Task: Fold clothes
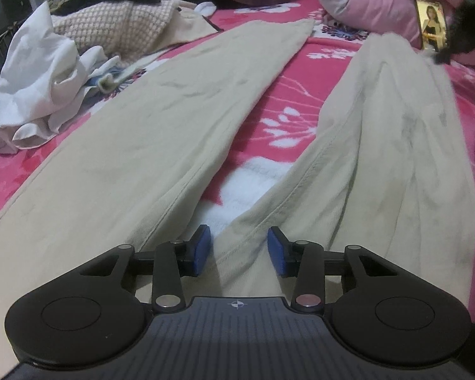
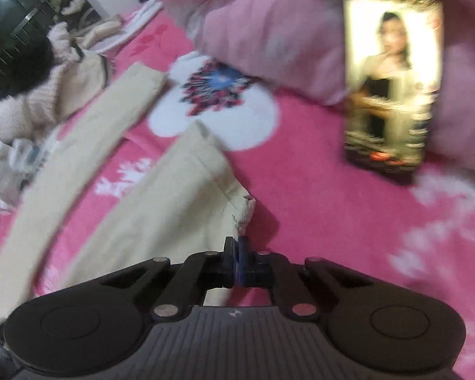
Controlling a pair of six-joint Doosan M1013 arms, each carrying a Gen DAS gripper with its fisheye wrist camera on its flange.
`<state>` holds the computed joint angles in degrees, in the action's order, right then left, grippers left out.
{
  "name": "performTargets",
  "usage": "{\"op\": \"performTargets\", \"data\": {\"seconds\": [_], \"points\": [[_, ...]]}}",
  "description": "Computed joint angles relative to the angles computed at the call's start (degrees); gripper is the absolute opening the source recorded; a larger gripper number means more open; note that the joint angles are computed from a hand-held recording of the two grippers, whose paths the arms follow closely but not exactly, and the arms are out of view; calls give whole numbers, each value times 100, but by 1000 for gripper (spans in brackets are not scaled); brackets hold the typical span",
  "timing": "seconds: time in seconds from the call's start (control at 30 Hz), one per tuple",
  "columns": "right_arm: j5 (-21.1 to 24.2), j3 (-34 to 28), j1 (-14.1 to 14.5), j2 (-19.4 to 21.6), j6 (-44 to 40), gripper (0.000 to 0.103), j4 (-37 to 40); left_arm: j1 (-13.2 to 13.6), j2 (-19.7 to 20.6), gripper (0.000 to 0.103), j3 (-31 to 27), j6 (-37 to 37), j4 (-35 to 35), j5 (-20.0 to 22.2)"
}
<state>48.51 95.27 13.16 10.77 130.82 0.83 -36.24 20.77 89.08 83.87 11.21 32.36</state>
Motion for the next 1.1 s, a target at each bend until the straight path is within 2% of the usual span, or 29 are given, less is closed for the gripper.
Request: {"op": "performTargets", "data": {"seconds": [0.1, 0.27, 0.3, 0.4, 0.47, 0.57, 0.6, 0.7, 0.77, 0.87, 0.97, 1.1], "points": [[410, 101, -84, -62, 222, 3, 31, -10, 0, 45, 1, -72, 69, 5], [-284, 425, -197, -221, 409, 4, 478, -27, 0, 44, 2, -192, 184, 16], [-266, 403, -185, -196, 421, 4, 440, -31, 1, 43, 2, -216, 207, 18], [235, 171, 57, -113, 730, 7, -593, -30, -17, 43, -10, -290, 202, 86], [616, 21, 343, -73, 1131, 18, -1792, -27, -44, 43, -6, -331, 202, 139], [799, -91, 579, -23, 1216, 27, -2864, -11, -108, 44, 35, -382, 183, 172], [553, -77, 545, -26, 1086, 30, -2772, -1, -117, 44, 41, -344, 121, 178], [-117, -189, 325, 98, 256, 40, -1766, 29, -108, 45, 28, -197, 72, 215], [-399, -280, 220, 271, -103, 55, -1423, 53, -138, 45, 39, -229, 40, 259], [-381, -478, 130, 530, -295, 56, -1218, 116, -243, 47, 113, -123, -197, 377], [-291, -632, 88, 668, -283, 56, -1065, 129, -395, 50, 233, -229, -43, 662], [-442, -628, 173, 629, -339, 56, -1289, 168, -645, 50, 446, -882, 277, 1095]]}}
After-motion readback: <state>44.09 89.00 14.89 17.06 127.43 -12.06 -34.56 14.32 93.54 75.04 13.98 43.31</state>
